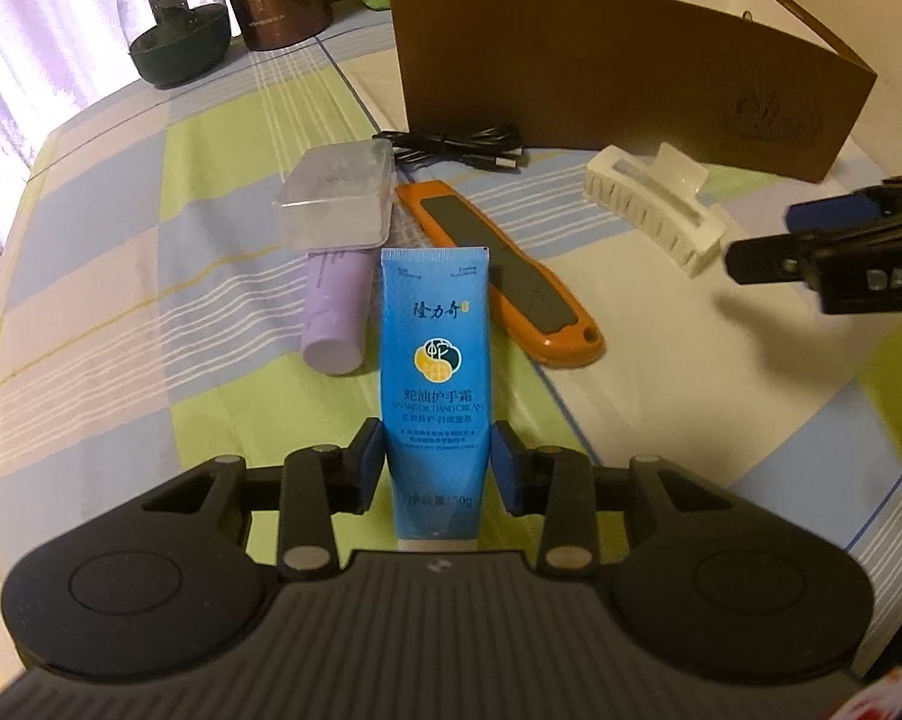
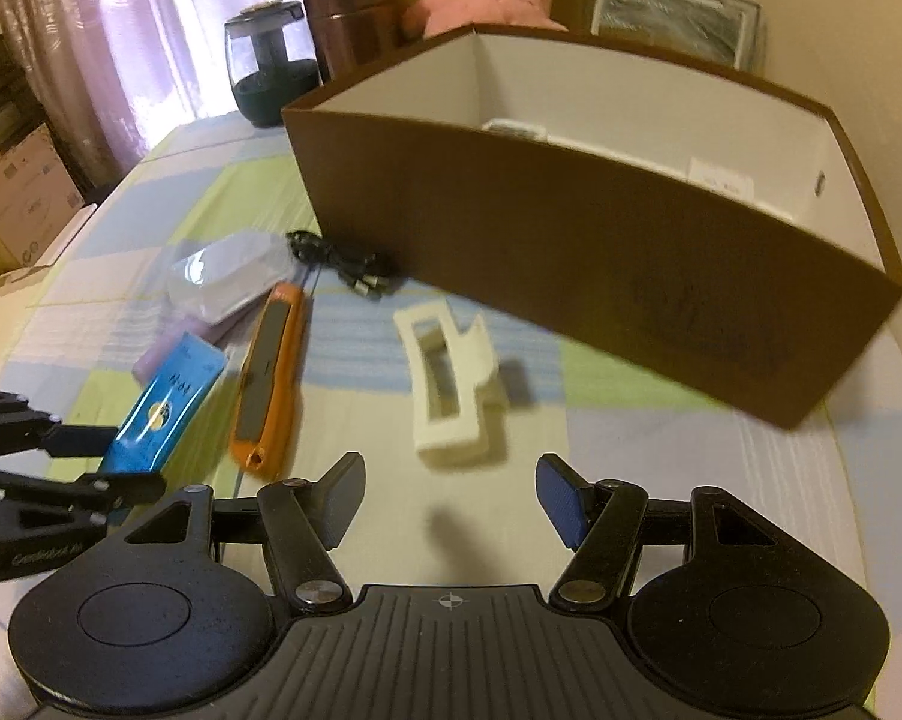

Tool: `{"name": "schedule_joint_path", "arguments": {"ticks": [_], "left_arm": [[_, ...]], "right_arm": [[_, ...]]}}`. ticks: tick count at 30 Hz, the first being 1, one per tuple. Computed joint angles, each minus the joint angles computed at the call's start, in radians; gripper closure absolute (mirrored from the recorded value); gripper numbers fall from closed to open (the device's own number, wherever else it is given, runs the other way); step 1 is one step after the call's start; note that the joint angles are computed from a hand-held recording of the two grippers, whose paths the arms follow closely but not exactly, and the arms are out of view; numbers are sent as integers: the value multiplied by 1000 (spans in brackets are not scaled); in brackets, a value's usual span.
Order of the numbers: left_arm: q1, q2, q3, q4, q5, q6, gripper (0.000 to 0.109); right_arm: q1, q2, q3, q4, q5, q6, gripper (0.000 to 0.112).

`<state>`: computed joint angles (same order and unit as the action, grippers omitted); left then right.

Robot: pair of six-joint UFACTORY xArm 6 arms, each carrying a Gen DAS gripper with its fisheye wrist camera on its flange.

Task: Organize rigid objects
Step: 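Grasp the blue hand-cream tube with the left gripper while the right grasps the white hair clip, then lift the blue tube and white hair clip and carry them toward the brown box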

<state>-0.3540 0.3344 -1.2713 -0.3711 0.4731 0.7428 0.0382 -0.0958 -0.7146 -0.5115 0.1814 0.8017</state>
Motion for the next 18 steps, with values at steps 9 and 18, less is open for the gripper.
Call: {"name": "schedule_joint_path", "arguments": {"ticks": [9,18], "left_arm": [[-17,33,-51,57,18,-68,75],[-16,57,-86,86,41,-116,75]], "right_arm": [[-21,127,-78,18,-37,-92,71],[-15,110,-59,-52,-6,-41,85]]}}
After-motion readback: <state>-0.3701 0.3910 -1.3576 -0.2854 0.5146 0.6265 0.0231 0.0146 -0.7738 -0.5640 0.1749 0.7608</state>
